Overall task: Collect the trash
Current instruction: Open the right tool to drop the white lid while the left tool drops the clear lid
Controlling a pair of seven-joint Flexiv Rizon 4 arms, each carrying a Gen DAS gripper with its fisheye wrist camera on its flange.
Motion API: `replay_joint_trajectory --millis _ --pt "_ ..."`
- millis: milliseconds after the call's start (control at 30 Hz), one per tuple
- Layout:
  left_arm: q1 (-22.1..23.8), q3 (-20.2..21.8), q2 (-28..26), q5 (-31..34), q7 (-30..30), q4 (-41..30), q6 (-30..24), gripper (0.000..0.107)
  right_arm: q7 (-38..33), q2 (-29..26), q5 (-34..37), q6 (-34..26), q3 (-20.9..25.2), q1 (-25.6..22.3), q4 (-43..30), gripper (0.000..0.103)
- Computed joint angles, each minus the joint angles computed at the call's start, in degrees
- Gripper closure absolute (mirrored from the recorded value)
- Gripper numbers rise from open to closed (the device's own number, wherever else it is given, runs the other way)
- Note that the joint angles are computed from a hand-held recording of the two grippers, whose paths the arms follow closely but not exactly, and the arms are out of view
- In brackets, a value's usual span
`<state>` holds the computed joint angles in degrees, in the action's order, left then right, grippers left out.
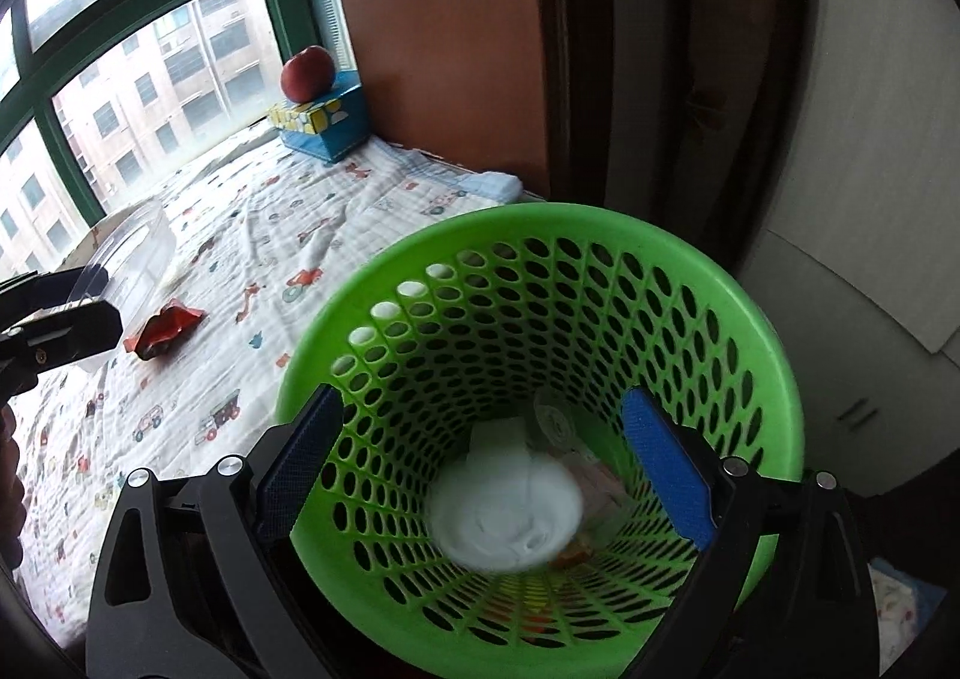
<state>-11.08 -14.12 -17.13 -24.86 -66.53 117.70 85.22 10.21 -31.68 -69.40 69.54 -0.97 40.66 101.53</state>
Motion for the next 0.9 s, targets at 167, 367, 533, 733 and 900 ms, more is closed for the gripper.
replay_joint_trajectory --millis 167,367,533,733,900 --pt "-0.6 -0.8 -1.1 0.2 0.2 -1.8 -0.8 0.017 3.3 1.8 -2.8 -0.1 -0.3 -0.3 2.0 0.010" --pt "-2.3 -0.3 -3.1 1.6 -0.9 -4.3 -2.1 0.017 8.9 5.1 -8.1 -2.2 1.2 -2.0 5.4 0.010" --pt "-4.0 0.6 -4.9 3.4 -2.6 -6.3 -3.7 0.017 11.9 7.3 -10.8 -4.4 3.5 -4.1 7.7 0.010" --pt "-5.1 1.0 -6.7 4.9 -4.1 -8.3 -5.4 0.017 13.1 9.5 -12.6 -8.5 5.8 -5.1 9.9 0.010" --pt "-5.5 0.6 -7.7 5.5 -4.5 -9.4 -6.3 0.017 14.5 10.8 -12.8 -10.9 7.0 -5.7 11.4 0.010"
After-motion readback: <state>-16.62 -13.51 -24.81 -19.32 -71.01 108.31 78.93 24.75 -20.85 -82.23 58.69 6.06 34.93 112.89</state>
